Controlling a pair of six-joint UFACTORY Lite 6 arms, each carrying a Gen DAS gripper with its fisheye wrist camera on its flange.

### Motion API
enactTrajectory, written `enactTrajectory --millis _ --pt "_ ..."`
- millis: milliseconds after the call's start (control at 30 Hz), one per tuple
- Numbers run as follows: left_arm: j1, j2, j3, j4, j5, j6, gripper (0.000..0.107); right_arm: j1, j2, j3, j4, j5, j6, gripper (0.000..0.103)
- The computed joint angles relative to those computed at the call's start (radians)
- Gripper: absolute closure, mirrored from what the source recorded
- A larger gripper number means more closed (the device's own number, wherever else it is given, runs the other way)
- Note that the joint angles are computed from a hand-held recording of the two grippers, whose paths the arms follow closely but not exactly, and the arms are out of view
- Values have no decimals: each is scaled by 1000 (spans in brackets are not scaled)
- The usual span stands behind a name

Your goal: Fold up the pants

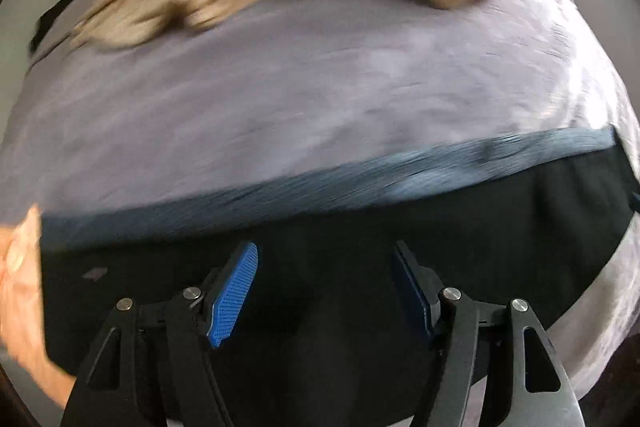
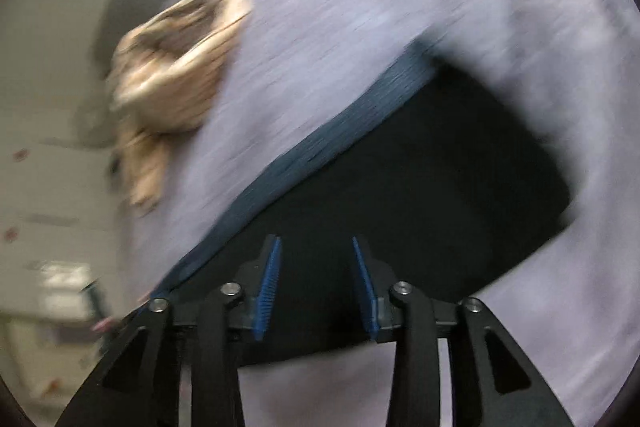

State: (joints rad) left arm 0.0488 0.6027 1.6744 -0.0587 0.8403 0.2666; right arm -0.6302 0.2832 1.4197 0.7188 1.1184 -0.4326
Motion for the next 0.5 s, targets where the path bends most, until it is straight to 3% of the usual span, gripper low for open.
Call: enactTrajectory --millis 67,133,233,300,367,500 --pt "90 -42 -59 15 -12 43 38 61 -110 -209 133 64 -55 49" --pt "160 -58 -103 49 -34 67 38 178 -177 -419 243 87 -63 49" --pt "303 -61 -175 106 -103 114 37 392 -227 -664 453 -28 -143 49" --pt "382 -39 -192 57 -133 186 22 541 -173 -726 606 -90 -201 49" --pt "442 -39 -219 -2 -152 290 21 646 -99 -748 762 -110 -274 49" --pt "502 -25 -220 -119 -140 465 20 771 2 -686 857 -182 -301 49"
